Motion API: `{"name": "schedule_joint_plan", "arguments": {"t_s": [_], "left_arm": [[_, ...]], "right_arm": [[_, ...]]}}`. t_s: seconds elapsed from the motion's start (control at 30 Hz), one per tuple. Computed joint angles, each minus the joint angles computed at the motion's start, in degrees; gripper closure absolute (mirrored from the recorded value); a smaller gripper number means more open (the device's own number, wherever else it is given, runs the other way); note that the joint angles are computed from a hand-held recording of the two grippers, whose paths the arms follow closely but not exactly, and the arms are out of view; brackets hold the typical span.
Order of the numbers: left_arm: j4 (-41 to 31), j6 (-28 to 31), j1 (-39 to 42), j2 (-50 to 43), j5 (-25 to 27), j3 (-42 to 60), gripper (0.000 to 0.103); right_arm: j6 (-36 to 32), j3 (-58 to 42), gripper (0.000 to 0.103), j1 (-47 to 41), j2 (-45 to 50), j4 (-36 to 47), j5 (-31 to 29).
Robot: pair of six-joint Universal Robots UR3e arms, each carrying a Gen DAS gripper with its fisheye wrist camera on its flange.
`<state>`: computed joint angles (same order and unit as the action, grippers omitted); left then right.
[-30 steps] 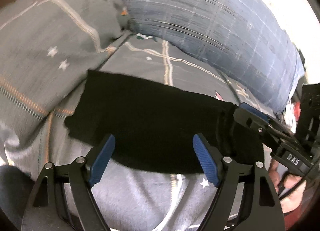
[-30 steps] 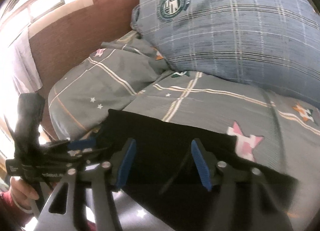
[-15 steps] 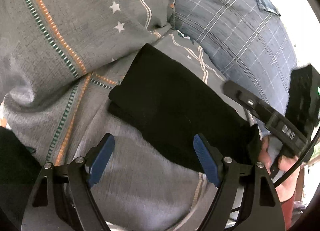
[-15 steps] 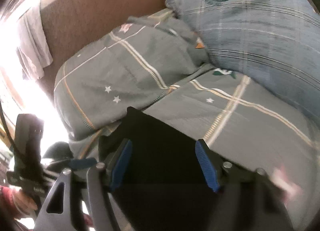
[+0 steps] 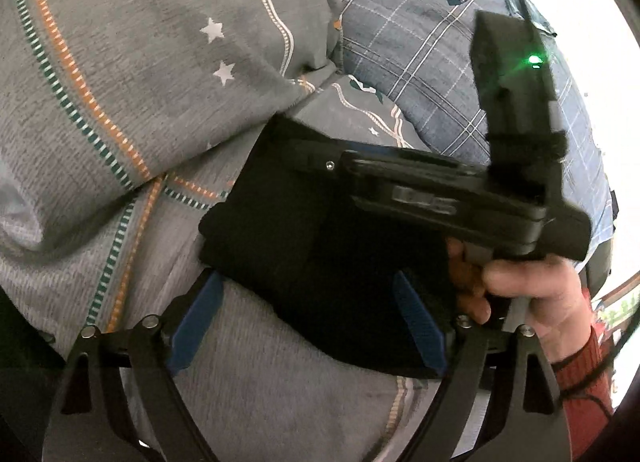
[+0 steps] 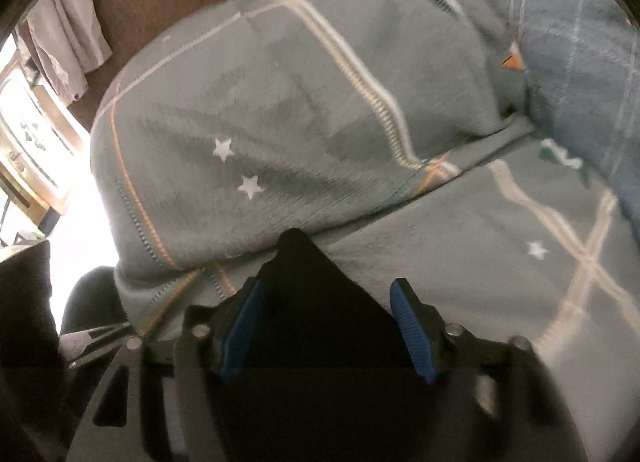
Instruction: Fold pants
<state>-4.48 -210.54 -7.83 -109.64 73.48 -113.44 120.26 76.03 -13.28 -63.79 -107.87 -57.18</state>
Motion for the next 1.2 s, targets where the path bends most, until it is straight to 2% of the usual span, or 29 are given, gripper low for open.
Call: {"name": "schedule_joint_plan", "arguments": {"t_s": [0.07, 0.1, 0.13, 0.17, 0.2, 0.27, 0.33, 0.4, 0.53, 0.6, 0.7, 0.73, 0.77, 0.87, 0.93, 0.97, 1.03, 1.07, 1.1, 1.2], "left_arm": [[1.2, 0.0, 0.2, 0.1, -0.1, -0.6, 0.018], [1.9, 0.0, 0.6, 0.3, -0.9, -1.0, 0.031], [2.4, 0.3, 1.1, 1.1, -2.1, -1.7, 0.041], [1.6, 1.3, 0.8, 2.1, -1.6, -1.6, 0.060], [0.7, 2.7, -0.5, 3.4, 0.9, -0.8, 0.071], [1.5, 4.2, -2.1, 5.3, 3.1, -0.3, 0.076], [1.8, 5.4, -3.1, 7.3, 2.4, 1.1, 0.078], [1.8, 7.2, -5.4, 8.2, 2.2, 3.8, 0.078], [-0.2, 11.9, -12.4, 4.8, -0.3, 14.2, 0.078], [-2.3, 14.4, -16.2, 0.7, -1.3, 20.5, 0.078], [-8.5, 18.3, -22.5, -9.5, -2.8, 33.4, 0.078], [-11.0, 19.1, -23.8, -12.3, -2.9, 36.9, 0.079], [-14.5, 19.9, -25.3, -15.9, -3.0, 41.6, 0.082], [-23.6, 22.8, -28.2, -23.8, -3.0, 51.3, 0.082], [-26.3, 23.7, -28.1, -23.4, -5.0, 50.9, 0.082], [-26.4, 24.1, -27.5, -21.9, -6.7, 48.9, 0.081], [-25.9, 26.0, -26.2, -17.0, -7.7, 43.7, 0.068], [-25.5, 26.6, -25.7, -14.9, -7.7, 41.7, 0.052], [-24.1, 27.2, -24.3, -11.7, -8.6, 38.3, 0.041], [-22.2, 28.0, -22.0, -7.5, -6.9, 35.2, 0.031]], "right_arm": [[0.9, 1.8, 0.079, -0.7, -0.8, -1.4, 1.3], [0.9, 2.0, 0.085, -1.8, -1.5, -0.1, 3.0], [0.7, 2.2, 0.086, -2.6, -2.1, 0.7, 4.1], [0.2, 2.6, 0.087, -4.1, -3.3, 2.1, 6.1], [-0.6, 3.0, 0.088, -5.8, -4.9, 3.9, 8.2], [-4.5, 1.8, 0.089, -9.6, -7.8, 10.1, 12.2], [-9.0, -0.5, 0.090, -14.7, -10.8, 18.4, 16.7], [-16.1, -4.4, 0.091, -21.4, -13.2, 30.7, 21.6], [-31.1, -15.1, 0.094, -34.8, -13.0, 56.0, 26.6], [-34.7, -18.8, 0.094, -40.4, -11.6, 62.0, 27.1], [-34.8, -18.0, 0.095, -49.2, -9.7, 62.5, 25.9], [-33.1, -15.7, 0.096, -51.6, -9.4, 59.7, 25.0], [-29.1, -11.0, 0.097, -54.1, -9.9, 52.7, 23.3], [-19.8, -3.7, 0.098, -57.4, -9.1, 38.4, 18.0], [-13.8, 2.7, 0.092, -58.5, -10.9, 26.0, 13.9], [-14.8, 3.6, 0.092, -59.8, -11.7, 26.0, 13.6], [-19.4, 1.9, 0.087, -62.8, -12.2, 32.9, 15.4], [-21.5, 0.8, 0.073, -64.4, -12.6, 36.6, 16.4], [-22.9, 0.3, 0.060, -65.3, -13.3, 40.0, 17.2], [-31.1, -7.1, 0.055, -68.2, -10.4, 56.3, 17.1]]}}
